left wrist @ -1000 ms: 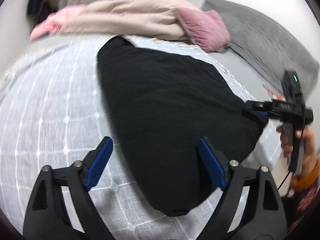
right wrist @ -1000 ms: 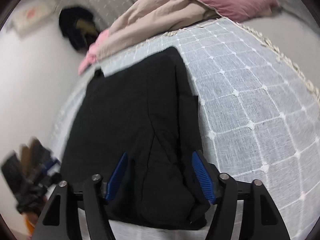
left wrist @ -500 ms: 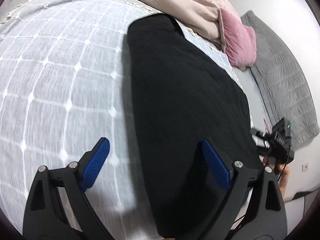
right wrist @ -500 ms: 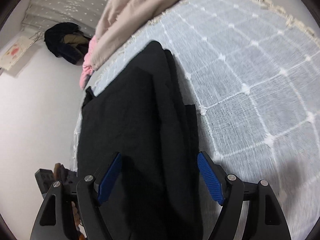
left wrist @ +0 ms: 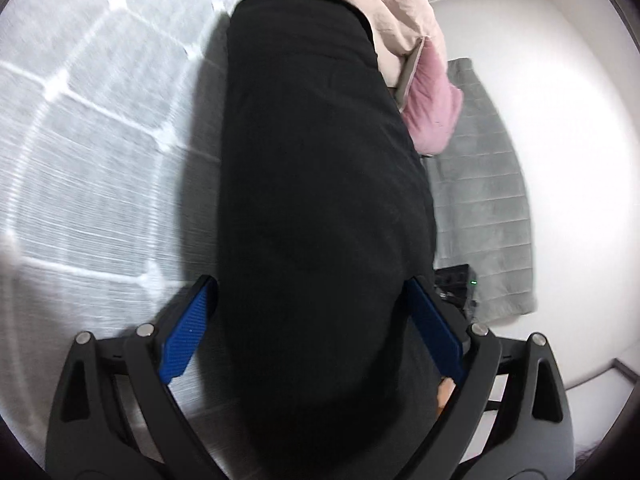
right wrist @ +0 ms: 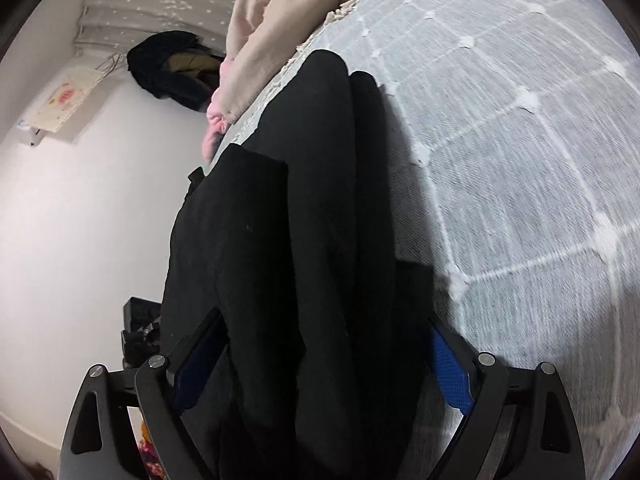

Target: Fold large clothes

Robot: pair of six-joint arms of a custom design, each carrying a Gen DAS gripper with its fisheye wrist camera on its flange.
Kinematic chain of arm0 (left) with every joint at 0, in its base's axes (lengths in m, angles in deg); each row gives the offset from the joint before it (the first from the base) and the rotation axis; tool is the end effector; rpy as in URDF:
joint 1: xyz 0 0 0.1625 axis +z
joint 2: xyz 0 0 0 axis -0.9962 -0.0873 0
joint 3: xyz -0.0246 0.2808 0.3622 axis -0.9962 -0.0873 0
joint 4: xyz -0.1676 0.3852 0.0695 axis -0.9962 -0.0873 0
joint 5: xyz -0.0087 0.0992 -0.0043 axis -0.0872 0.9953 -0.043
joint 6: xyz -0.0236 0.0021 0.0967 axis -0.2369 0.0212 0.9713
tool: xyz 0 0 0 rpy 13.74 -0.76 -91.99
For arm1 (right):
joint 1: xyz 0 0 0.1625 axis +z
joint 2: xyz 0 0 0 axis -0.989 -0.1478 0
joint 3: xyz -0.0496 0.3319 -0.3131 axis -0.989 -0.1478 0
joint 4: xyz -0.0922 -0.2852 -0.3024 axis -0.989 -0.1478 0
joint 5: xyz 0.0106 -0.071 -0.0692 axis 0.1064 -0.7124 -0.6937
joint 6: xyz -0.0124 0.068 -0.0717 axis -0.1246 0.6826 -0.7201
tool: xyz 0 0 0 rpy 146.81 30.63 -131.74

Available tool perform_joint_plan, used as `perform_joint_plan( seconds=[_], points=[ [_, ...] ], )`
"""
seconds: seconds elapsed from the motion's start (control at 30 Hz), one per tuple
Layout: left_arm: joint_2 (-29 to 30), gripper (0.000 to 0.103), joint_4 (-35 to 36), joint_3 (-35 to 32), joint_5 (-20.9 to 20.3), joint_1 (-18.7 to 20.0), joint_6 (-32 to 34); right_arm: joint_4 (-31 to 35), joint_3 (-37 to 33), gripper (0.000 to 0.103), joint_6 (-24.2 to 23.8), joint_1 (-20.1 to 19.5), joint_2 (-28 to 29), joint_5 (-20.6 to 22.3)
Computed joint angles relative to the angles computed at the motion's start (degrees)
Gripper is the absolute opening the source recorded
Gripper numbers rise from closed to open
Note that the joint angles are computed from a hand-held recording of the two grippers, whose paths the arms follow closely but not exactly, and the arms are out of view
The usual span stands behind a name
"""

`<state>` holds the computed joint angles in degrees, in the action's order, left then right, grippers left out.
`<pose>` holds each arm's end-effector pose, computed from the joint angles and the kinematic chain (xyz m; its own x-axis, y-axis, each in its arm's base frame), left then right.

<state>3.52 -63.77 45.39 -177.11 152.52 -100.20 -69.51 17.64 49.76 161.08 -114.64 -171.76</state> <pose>-0.1752 -0.7242 0.1780 -0.9637 0.1236 0.2365 0.0892 0.9845 -0.1509 0.0321 -0.6297 0.3338 -0.9839 0.1366 -0.1149 0.1762 0.8454 -0.5042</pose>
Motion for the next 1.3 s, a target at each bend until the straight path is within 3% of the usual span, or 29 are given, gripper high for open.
perform_joint_plan(
  seconds=[0.1, 0.2, 0.23, 0.33, 0.47, 0.63, 0.73, 0.93, 1.1, 1.17, 1.23, 1.3],
  points=[
    [-0.3, 0.095, -0.6, 0.9, 1.2, -0.9, 1.5, -1.0, -0.2, 0.092, -0.4, 0.6, 0.9, 0.1],
    [-1.1, 0.087, -0.9, 2.0, 6.5, -3.1, 2.9, -1.0, -0.7, 0.072, -0.7, 0.9, 1.9, 0.8],
    [-1.4, 0.085, -1.3, 2.4, 7.7, -3.8, 2.8, -1.0, -0.4, 0.061, -0.2, 0.5, 1.9, 2.6],
    [-2.4, 0.072, -2.2, 3.1, 9.6, -5.9, 2.8, -3.5, 0.9, 0.048, 1.3, -1.2, 1.7, 8.1],
    [-0.5, 0.065, 0.6, -0.9, 7.3, -9.0, 6.5, -9.0, 4.5, 0.043, 0.7, -1.8, -1.1, 14.8],
    [3.6, 0.065, 3.1, -5.4, 5.9, -13.8, 11.0, -13.9, 8.8, 0.043, 0.6, 0.3, -8.8, 8.1],
    [8.4, 0.065, 3.9, -9.8, 1.2, -15.7, 11.2, -15.8, 11.5, 0.043, 1.1, 0.3, -14.9, 4.6],
    [17.3, 0.065, 4.9, -16.5, -4.8, -19.2, 11.1, -11.6, 13.7, 0.043, 2.0, -0.3, -26.9, -6.1],
    [24.2, 0.064, 7.6, -23.5, -8.4, -20.7, 12.2, -10.0, 14.8, 0.044, 2.1, -3.7, -33.0, -9.6],
    [26.9, 0.065, 9.2, -26.5, -7.2, -21.0, 13.5, -9.6, 15.3, 0.046, 2.1, -6.6, -34.8, -9.3],
    [29.4, 0.067, 11.9, -29.0, -2.6, -21.5, 14.4, -8.1, 15.3, 0.054, 2.4, -9.0, -35.6, -12.0],
    [30.8, 0.071, 12.9, -29.5, 4.7, -22.1, 14.1, -4.3, 14.2, 0.057, 2.8, -10.2, -35.2, -16.6]
  ],
)
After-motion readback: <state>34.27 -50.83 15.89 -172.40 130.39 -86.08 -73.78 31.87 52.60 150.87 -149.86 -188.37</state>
